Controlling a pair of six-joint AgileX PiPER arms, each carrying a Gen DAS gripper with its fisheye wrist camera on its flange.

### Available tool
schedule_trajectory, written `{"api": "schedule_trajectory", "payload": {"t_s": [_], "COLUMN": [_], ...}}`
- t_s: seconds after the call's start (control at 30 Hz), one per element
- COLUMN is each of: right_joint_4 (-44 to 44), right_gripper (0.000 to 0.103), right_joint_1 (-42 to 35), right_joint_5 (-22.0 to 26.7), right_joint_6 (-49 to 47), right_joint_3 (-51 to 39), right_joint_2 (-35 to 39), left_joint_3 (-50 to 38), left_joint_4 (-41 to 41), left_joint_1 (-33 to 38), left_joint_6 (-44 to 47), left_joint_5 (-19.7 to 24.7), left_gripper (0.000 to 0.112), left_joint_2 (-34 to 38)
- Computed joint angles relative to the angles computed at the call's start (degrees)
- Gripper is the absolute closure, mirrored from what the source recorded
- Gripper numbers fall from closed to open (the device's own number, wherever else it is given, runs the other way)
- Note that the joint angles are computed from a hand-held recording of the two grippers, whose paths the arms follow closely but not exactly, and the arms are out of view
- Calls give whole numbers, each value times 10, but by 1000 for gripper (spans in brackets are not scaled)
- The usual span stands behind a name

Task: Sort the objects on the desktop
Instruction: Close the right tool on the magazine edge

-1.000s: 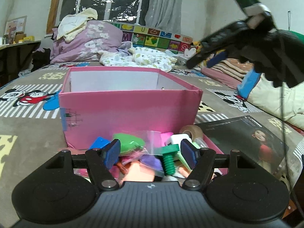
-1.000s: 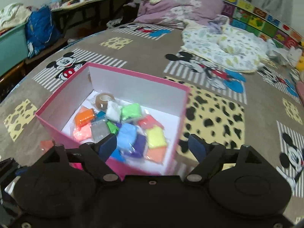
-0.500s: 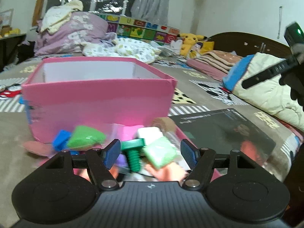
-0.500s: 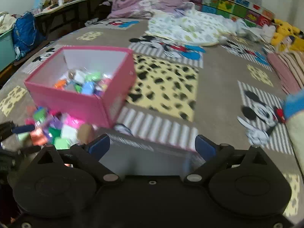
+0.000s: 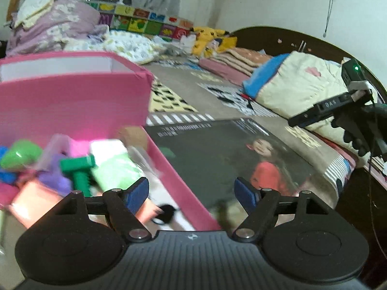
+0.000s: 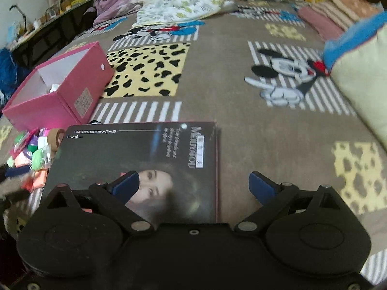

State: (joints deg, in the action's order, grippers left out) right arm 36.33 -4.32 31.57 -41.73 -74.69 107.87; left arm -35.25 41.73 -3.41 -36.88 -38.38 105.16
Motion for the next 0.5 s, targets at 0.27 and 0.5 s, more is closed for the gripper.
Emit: {"api": "schedule_trajectory", "payload": {"t_s": [0.27,0.5], "right_joint_4": [104,55], "right_gripper": [5,5], "right_joint_1": [-28,-17], "right_joint_5": [21,67], "right_joint_6": [-71,-31], "right_joint_3": [-5,-41], "right_joint_2": [50,94], "left_joint_3": [-26,-65], "left_joint_4": [-10,9], "left_joint_1": [-35,-46], "left_joint_6": [-38,-112], "left_joint_5": [25,38], "left_gripper": [35,32], "left_joint_2": [31,65]}}
